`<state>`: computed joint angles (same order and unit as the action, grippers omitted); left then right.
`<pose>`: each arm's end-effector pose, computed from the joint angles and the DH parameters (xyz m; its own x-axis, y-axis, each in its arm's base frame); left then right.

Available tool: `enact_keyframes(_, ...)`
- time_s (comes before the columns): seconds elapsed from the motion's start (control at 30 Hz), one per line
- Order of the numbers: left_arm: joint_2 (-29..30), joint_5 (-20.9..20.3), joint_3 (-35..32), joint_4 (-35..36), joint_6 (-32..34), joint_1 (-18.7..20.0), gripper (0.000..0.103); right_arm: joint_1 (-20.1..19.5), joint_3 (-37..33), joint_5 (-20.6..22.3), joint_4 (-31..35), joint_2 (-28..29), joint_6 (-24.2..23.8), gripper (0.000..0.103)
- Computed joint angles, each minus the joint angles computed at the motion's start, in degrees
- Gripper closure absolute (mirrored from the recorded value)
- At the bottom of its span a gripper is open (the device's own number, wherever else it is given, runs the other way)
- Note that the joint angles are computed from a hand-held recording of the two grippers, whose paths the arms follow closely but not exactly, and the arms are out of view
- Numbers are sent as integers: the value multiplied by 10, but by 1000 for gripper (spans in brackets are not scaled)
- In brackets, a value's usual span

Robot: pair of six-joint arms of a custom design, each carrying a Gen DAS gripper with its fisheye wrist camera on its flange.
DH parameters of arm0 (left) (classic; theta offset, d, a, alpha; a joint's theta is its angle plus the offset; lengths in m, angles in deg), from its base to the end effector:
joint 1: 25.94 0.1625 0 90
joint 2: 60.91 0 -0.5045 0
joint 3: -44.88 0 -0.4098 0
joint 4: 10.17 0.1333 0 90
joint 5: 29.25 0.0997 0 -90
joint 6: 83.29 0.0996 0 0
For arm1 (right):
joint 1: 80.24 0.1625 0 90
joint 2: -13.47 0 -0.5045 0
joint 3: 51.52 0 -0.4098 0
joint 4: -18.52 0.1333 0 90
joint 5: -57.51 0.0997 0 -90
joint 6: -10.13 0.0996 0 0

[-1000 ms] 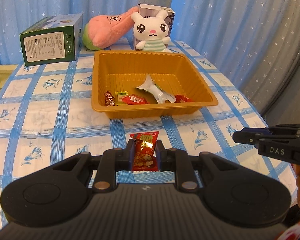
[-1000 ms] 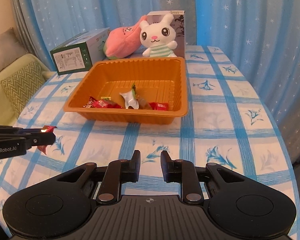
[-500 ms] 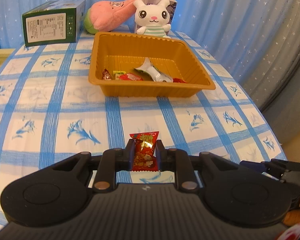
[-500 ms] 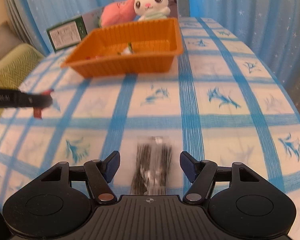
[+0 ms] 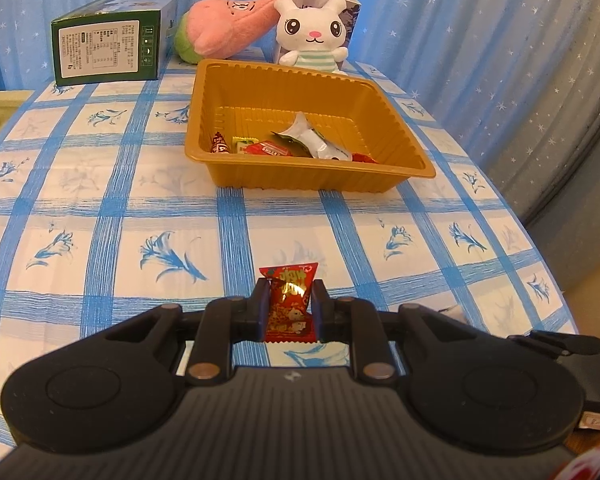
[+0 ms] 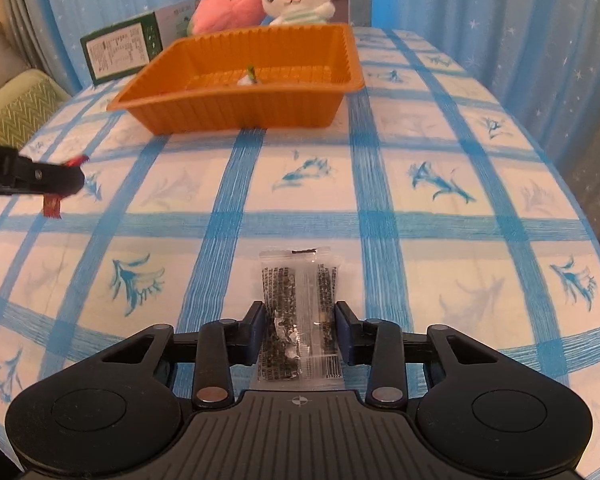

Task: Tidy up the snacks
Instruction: 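Carry the red candy and clear packet over the orange tray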

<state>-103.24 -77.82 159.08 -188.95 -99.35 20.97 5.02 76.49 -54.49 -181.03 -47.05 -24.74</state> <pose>-0.2764 -0.5871 0.0703 -0.8333 0.1638 -0.5279 0.4403 0.7742 -0.4547 0.0510 -0.5471 0.2213 -0.7762 -0.1550 0.6112 -0.4661 0.7938 -0.3906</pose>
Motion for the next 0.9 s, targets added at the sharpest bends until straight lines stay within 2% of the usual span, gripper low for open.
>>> enact_keyframes(0.13, 1, 3, -8, 1, 10, 1, 84, 8, -10, 12, -9, -8, -1, 66)
enact_keyframes(0.43, 11, 2, -58, 6, 56, 9, 84, 35, -94, 37, 63, -13, 17, 66)
enact_keyframes(0.9, 43, -8, -164, 40, 102, 39, 84, 56, -233, 34, 156, 38, 20, 66)
